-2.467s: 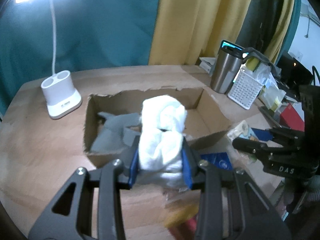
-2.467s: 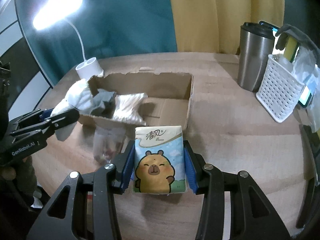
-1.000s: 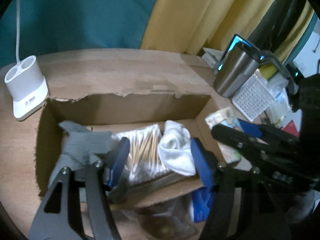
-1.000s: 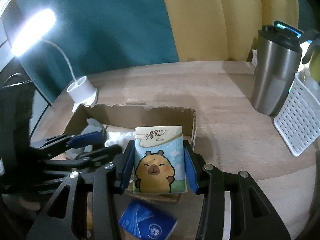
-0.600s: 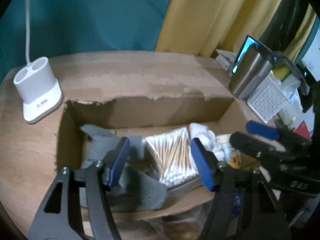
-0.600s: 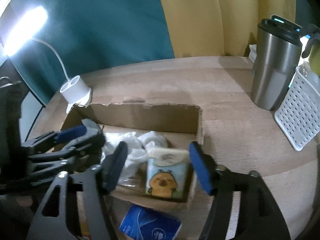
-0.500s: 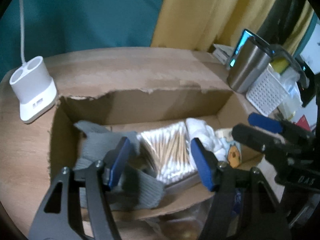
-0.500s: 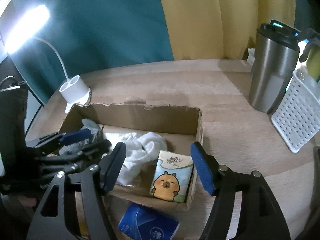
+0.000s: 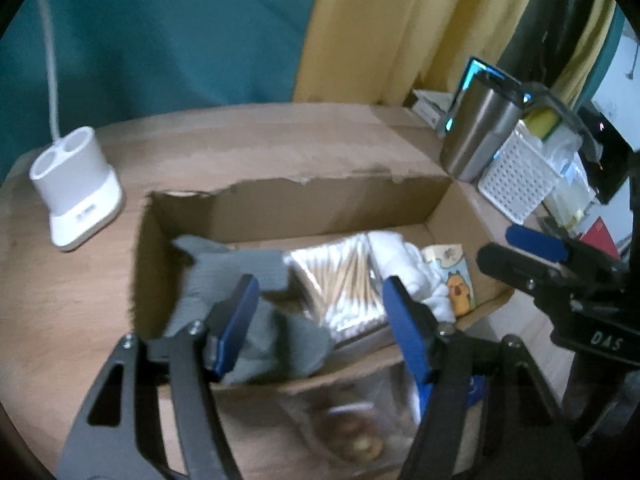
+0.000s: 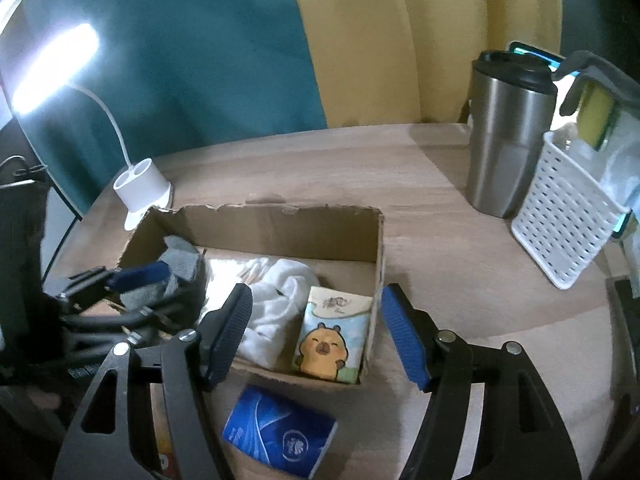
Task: Organize objects
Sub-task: 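Place the sock and capybara tissue pack into the box, opening both grippers, then grasp the bag of nuts with the left gripper while the right grasps the red can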
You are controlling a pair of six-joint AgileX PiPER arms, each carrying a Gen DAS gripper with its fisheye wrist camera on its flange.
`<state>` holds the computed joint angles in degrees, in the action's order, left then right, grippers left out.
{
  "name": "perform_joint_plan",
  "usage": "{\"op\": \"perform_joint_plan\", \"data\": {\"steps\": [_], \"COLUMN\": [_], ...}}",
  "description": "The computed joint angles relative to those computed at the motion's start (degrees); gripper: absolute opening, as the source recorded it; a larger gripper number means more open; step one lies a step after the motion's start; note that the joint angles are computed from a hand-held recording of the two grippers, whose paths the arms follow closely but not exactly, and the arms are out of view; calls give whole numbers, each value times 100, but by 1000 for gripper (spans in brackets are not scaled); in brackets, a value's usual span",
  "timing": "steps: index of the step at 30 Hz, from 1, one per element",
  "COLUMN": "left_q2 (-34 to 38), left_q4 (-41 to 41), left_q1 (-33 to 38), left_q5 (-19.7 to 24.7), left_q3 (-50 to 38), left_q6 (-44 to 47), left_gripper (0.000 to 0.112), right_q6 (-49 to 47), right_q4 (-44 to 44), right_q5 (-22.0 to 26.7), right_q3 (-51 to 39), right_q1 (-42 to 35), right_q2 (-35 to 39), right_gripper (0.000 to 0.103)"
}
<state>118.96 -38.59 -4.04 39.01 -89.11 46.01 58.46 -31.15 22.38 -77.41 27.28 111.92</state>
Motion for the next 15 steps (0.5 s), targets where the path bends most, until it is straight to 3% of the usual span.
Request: {"op": "perform_joint_plan", "data": {"steps": [15], "left_q2": [-1081], "left_q4": [-1011], "left_q1": [741], "left_q5": [-236], "left_q3": [1641], "left_q6": [1333], "left_gripper": [73], "right_q6": [1494], "right_q4": [-1092], "right_q5": [299], "right_q3": [591], "right_q1": [866], "right_q2": [-436], "right_gripper": [71]}}
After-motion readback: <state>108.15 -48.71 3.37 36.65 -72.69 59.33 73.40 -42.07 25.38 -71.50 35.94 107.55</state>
